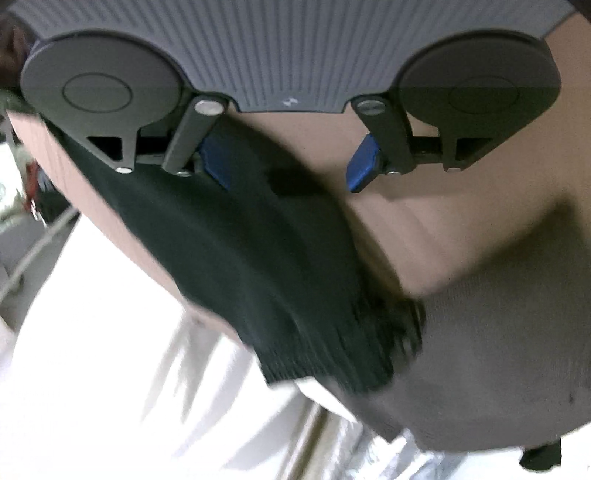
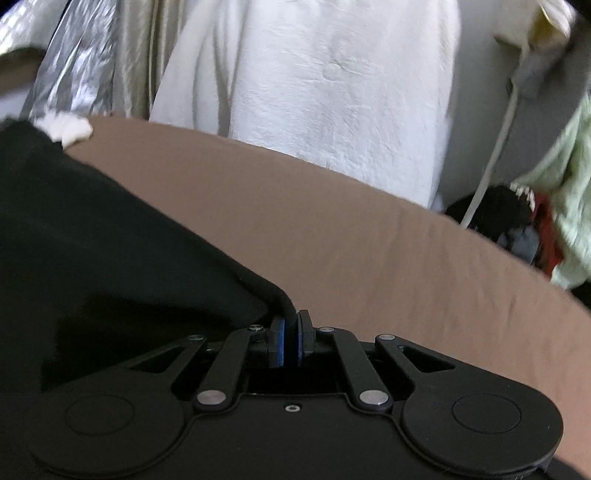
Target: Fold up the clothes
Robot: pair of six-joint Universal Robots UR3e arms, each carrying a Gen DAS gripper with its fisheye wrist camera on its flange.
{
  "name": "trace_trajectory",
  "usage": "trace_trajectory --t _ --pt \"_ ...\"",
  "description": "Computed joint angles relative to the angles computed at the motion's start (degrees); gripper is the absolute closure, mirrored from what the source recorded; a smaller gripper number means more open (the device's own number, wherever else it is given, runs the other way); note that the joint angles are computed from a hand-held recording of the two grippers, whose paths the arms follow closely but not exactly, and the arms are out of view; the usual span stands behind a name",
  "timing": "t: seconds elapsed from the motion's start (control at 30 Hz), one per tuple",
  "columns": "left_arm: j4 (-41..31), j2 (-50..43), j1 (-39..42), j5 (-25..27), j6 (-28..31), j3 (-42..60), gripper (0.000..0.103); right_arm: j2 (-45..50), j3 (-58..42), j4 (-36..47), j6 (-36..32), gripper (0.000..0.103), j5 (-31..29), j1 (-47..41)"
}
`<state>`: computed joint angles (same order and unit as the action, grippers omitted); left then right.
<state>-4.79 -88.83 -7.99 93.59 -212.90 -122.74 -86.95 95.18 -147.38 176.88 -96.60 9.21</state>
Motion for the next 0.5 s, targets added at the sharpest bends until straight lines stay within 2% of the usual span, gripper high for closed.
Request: trace_trajectory --t 0.07,0.13,0.2,0.23,0.33,0.37,0.4,0.43,0.47,0.5 --pt "1.72 -3.93 2.39 1.02 0.88 3.45 0.023 0.8 0.65 -1.4 0.33 0.096 0.49 0.02" --pt "2.66 -8.44 6.57 -3.81 3.31 6.94 0.015 2.64 -0.49 -2.28 -0.36 0.096 -0.49 1.02" --pt "-0.15 -14.54 7.26 -3.78 4.76 13.24 0.003 3.28 -1.68 -1.61 -2.3 0.096 -3.49 3.29" --pt "-1.53 -17.51 7.4 -3.56 5.29 16.51 0.0 2.86 -1.73 -0.95 -3.42 0.096 -5.27 4.56" --pt "-1.95 -25.57 5.89 -1.04 4.67 24.84 0.0 3.49 -4.3 1.95 -5.96 0.095 -10.33 8.55" --pt "-2.19 -27.88 5.43 -0.28 4.54 27.55 0.009 2.63 -3.74 2.17 -6.49 0.095 -10.75 8.86" --pt "-2.15 -28.56 4.82 0.44 4.9 29.21 0.033 2.46 -3.37 1.74 -6.75 0.095 -10.41 8.66" --pt "-4.79 -28.81 3.79 1.97 6.55 32.29 0.048 2.05 -2.63 0.94 -6.94 0.095 -9.82 8.3" --pt "-8.24 -28.99 2.18 5.05 8.45 35.8 0.069 0.69 -0.46 -1.29 -6.82 0.095 -8.2 7.29" --pt "-10.87 -29.64 -0.18 9.72 10.89 39.77 0.078 -0.71 1.83 -3.82 -6.6 0.095 -6.67 6.32"
